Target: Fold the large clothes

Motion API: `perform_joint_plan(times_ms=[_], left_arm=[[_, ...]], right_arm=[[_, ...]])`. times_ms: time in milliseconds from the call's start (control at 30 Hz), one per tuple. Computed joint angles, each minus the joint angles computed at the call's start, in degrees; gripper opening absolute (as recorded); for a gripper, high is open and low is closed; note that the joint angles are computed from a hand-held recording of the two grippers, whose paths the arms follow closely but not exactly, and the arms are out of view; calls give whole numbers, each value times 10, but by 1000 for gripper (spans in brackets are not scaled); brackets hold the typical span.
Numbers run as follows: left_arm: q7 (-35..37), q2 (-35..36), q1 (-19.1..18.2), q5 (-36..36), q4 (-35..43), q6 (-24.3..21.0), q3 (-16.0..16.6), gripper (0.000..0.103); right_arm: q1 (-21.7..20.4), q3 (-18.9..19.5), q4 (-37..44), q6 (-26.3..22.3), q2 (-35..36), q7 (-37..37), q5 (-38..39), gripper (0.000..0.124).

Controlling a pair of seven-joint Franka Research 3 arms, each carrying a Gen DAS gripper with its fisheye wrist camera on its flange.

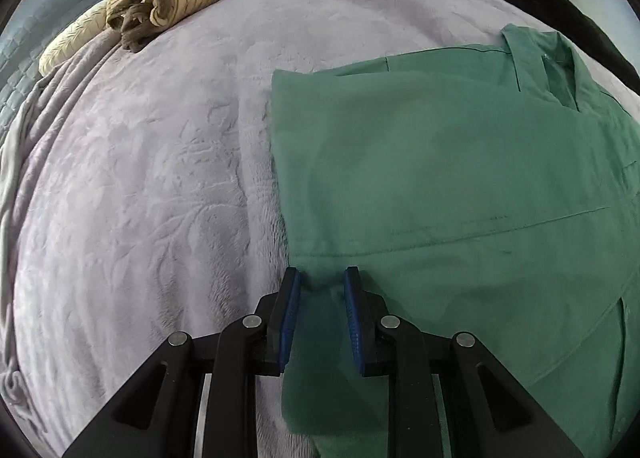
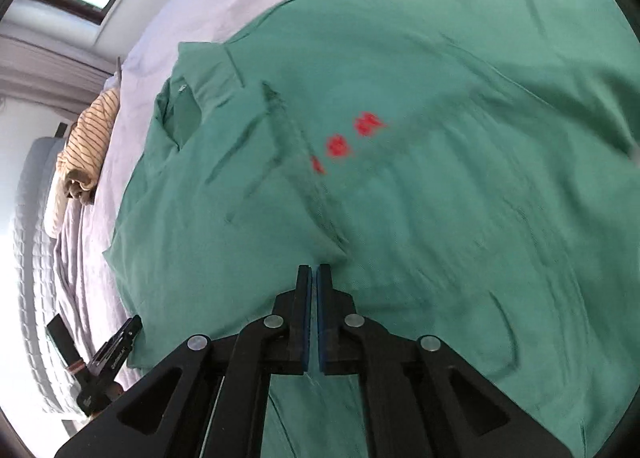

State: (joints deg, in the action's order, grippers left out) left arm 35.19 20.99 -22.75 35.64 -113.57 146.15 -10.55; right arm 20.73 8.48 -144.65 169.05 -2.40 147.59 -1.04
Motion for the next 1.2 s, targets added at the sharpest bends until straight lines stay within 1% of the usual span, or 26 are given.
perform_joint_plan(times_ms=[33,67,100,133,200,267,300,333,367,400,433,467,500,533,667,700,767,800,833,867,900,967,1033,1100,1200], left_arm=[[2,-6,-1,-6,1,-11,-3,25],[2,-11,-2,-9,1,-18,-5,25],[1,-15,-2,-11,-1,-19,-6,25],[-3,-22,-4,-12,-7,-20,-9,25],[-5,-34,-6,-19,-14,-26,-16,25],[-9,-42,-12,-30,-19,-37,-25,25],[-3,-42,-11,-39,-19,-38,-29,25],[0,-43,-12,-46,-21,-40,-33,25],[-3,-42,-16,-50,-18,-45,-36,25],[-7,-43,-19,-52,-19,-46,-38,25],[-19,-45,-26,-53,-21,-47,-40,46],[-24,-46,-28,-53,-22,-47,-40,97],[-38,-48,-36,-49,-20,-60,-40,102],[-65,-50,-47,-30,-21,-63,-36,102],[-39,-37,-48,-73,-1,-72,-57,102],[-36,-34,-51,-79,3,-72,-60,102],[-36,-28,-61,-83,16,-75,-63,102],[-34,-24,-66,-83,23,-78,-64,102],[-33,-17,-72,-83,35,-85,-64,102],[-34,-11,-78,-81,45,-91,-63,102],[-33,-5,-82,-81,55,-98,-63,102],[-28,10,-92,-82,80,-114,-63,102],[-25,23,-102,-83,102,-134,-63,102],[-20,34,-108,-89,118,-138,-65,102],[-5,54,-119,-99,147,-144,-69,102]], right_arm=[[7,-2,-12,3,-11,-24,33,6],[10,-2,-8,1,-8,-39,54,6],[21,-6,-24,3,-23,-76,100,6],[30,-12,-30,-7,-38,-90,124,6],[25,2,-16,-24,-37,-101,135,6],[31,-1,-34,-37,-66,-124,164,10],[31,1,-47,-44,-85,-125,169,17],[29,4,-55,-50,-95,-125,172,32],[27,8,-63,-54,-107,-122,172,40],[25,11,-74,-57,-122,-120,172,53],[24,14,-80,-59,-131,-119,173,55],[24,14,-87,-64,-141,-120,176,55],[25,14,-94,-67,-150,-121,180,55],[28,11,-101,-68,-158,-126,189,55],[29,8,-123,-70,-186,-140,202,55],[29,7,-128,-71,-192,-144,205,57],[30,5,-135,-66,-202,-155,210,64],[31,5,-139,-62,-206,-161,211,70],[31,6,-143,-54,-212,-168,210,79],[30,8,-146,-48,-216,-172,210,83],[31,7,-150,-42,-220,-178,213,86],[47,-9,-156,-30,-226,-202,231,91],[61,-25,-165,-16,-234,-227,253,94],[65,-31,-171,-14,-242,-243,266,103],[60,-38,-180,-22,-263,-266,275,103]])
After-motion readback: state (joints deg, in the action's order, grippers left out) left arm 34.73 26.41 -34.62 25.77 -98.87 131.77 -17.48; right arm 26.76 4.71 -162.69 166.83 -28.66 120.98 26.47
